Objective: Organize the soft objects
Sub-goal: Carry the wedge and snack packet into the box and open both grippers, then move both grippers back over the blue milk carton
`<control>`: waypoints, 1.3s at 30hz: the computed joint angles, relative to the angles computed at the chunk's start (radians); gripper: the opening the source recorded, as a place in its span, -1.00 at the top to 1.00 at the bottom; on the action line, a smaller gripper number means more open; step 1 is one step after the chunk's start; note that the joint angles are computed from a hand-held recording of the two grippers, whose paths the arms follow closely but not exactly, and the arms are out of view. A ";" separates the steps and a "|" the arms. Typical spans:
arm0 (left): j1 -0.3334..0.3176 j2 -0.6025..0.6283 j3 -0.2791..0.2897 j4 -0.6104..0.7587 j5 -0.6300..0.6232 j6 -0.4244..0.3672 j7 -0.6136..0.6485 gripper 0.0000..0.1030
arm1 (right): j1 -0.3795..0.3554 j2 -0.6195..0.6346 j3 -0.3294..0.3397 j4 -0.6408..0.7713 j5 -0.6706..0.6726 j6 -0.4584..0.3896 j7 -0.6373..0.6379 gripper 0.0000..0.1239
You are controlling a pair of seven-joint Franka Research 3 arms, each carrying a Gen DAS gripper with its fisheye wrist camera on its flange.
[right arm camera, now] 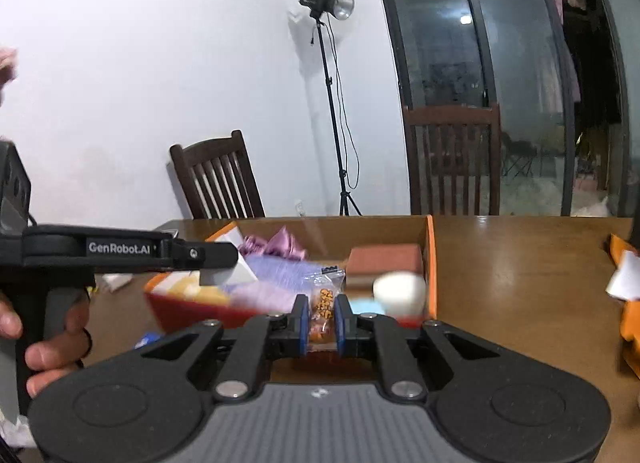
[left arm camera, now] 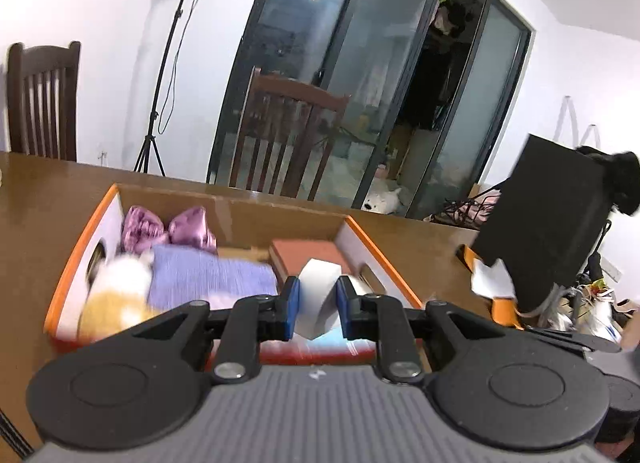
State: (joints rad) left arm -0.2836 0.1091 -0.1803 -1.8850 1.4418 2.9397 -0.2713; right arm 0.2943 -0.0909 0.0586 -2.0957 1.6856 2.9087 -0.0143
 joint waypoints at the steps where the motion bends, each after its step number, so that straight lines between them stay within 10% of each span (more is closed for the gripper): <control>1: 0.008 0.029 0.002 0.033 -0.054 -0.008 0.052 0.61 | -0.004 0.041 -0.003 0.043 -0.075 -0.014 0.084 0.79; 10: 0.081 0.366 -0.042 0.416 -0.641 -0.143 0.732 0.44 | 0.025 0.424 -0.036 0.444 -0.841 -0.071 0.827 0.78; 12: 0.056 0.391 -0.006 0.448 -0.655 -0.155 0.736 -0.02 | 0.033 0.456 -0.044 0.476 -0.930 -0.096 0.901 0.73; 20: -0.056 0.281 0.170 0.320 -0.573 -0.087 0.621 -0.10 | -0.097 0.473 0.111 0.490 -0.868 -0.027 0.848 0.58; 26: -0.078 0.062 0.195 0.098 -0.314 -0.047 0.394 -0.21 | -0.170 0.345 0.193 0.372 -0.702 0.020 0.646 0.56; 33: -0.043 -0.297 0.084 -0.255 0.019 -0.115 0.105 -0.55 | -0.167 0.045 0.165 0.104 -0.288 -0.010 0.237 0.26; 39: -0.032 -0.565 -0.046 -0.535 -0.066 -0.226 0.066 -0.67 | -0.074 -0.210 0.088 -0.179 -0.122 -0.040 0.094 0.15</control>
State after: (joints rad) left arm -0.3160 -0.4557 -0.2266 -2.4202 1.3762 2.7138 -0.2055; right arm 0.2200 -0.3006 0.1465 -2.2748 1.5631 2.8687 0.0800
